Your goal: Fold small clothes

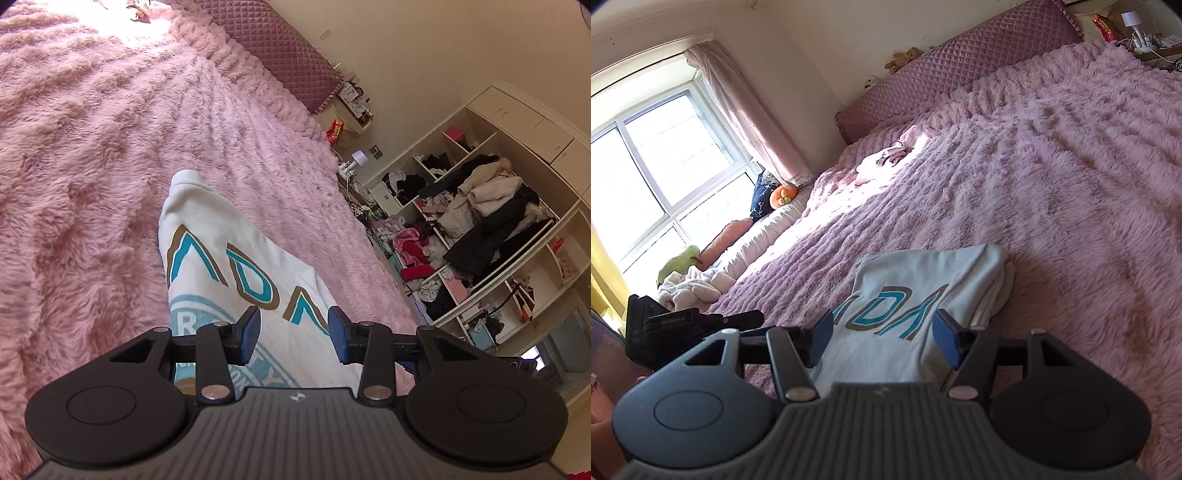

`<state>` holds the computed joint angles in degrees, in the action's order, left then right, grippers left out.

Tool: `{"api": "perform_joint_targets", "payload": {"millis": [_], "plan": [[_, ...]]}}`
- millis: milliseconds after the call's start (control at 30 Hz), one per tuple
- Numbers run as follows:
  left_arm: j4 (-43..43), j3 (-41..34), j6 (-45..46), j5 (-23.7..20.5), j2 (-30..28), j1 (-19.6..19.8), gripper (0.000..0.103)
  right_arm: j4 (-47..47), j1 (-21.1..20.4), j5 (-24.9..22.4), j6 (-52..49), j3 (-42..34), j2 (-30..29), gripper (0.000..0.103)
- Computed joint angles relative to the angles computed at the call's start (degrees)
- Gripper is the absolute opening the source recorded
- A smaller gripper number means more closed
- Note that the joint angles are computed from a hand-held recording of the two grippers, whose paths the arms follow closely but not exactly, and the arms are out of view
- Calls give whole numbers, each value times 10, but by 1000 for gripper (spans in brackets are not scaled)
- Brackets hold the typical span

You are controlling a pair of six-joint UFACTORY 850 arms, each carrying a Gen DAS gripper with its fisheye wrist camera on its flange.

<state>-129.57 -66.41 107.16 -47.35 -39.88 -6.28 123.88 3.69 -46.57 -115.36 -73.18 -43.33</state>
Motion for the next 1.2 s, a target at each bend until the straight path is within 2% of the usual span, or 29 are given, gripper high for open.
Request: {"api": "perform_joint_targets", "payload": {"millis": [133,267,367,533,700,767,833,900,1000,1133,1200], "plan": [[-68,66,68,11,38,-25,47,39,9,-26,-29,74,42,57],[-108,82,95,16,34,-41,53,78,18,-39,-33,107,49,58],[-111,69,72,45,13,-45,52,84,22,-15,-2,101,36,58],[-97,59,31,27,-14,-34,47,92,21,1,15,94,6,53],[-103,62,43,46,-1,-39,45,105,24,6,6,98,9,52],[-131,72,82,48,18,-48,46,113,27,14,-2,104,21,56],[-168,81,134,35,33,-58,47,130,28,-6,-22,110,32,58],[-197,81,171,20,38,-65,55,143,32,-29,-50,112,38,58],[-210,61,178,22,28,-73,57,124,33,-56,-39,96,28,59],[-200,24,143,54,0,-75,57,116,39,-48,-7,69,5,59],[-191,16,128,53,-14,-70,56,124,41,-33,3,63,-5,59]]}}
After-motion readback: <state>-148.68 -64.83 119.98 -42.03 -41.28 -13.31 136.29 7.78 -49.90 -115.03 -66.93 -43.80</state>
